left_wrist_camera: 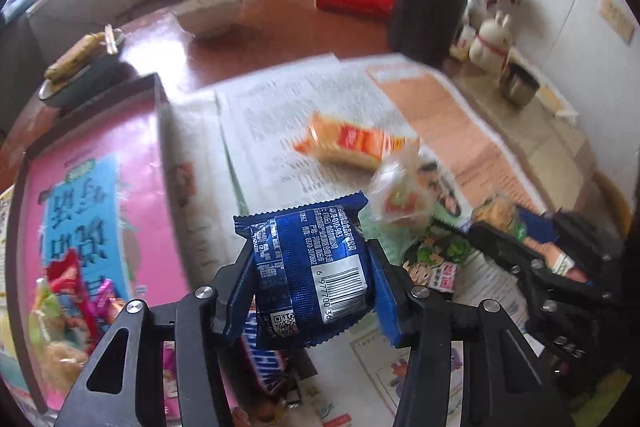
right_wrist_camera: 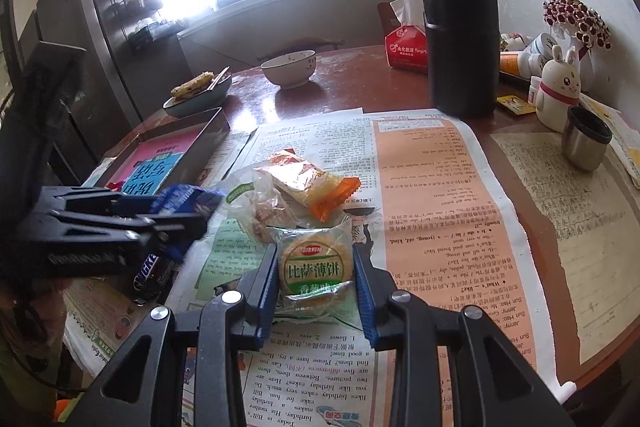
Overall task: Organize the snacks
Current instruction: 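Carry the blue bag and biscuit pack over the pink tray with both grippers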
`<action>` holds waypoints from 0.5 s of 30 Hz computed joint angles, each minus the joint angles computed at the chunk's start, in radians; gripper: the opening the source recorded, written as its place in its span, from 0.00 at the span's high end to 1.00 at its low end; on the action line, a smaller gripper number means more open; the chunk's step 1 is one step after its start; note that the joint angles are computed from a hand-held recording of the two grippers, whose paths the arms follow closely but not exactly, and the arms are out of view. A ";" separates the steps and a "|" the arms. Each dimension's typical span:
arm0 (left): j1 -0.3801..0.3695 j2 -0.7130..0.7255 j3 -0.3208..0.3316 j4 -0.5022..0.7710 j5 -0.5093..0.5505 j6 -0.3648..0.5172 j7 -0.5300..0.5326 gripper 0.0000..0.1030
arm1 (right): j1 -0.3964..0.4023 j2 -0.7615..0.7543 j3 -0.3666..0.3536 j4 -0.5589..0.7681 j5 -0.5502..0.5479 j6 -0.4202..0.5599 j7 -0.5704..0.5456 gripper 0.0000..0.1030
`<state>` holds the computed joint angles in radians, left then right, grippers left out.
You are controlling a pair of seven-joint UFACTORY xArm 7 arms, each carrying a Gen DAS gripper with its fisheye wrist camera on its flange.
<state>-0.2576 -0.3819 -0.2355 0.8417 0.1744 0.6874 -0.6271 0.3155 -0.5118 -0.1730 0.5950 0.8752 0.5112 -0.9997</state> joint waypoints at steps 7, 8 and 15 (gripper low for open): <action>0.010 -0.112 0.015 -0.046 -0.023 -0.014 0.007 0.48 | 0.010 -0.025 0.007 -0.006 -0.001 0.001 0.005 0.66; 0.013 -0.125 0.015 -0.052 -0.027 -0.015 0.009 0.48 | 0.015 -0.033 0.006 -0.008 0.001 0.004 0.004 0.66; 0.033 -0.223 0.024 -0.106 -0.057 -0.010 0.024 0.48 | 0.047 -0.083 0.013 -0.022 -0.003 0.005 0.013 0.66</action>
<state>-0.2248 -0.6054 -0.2111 0.7361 0.1175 0.6774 -0.6028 0.3621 -0.5946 -0.1604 0.5729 0.8725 0.5160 -0.9862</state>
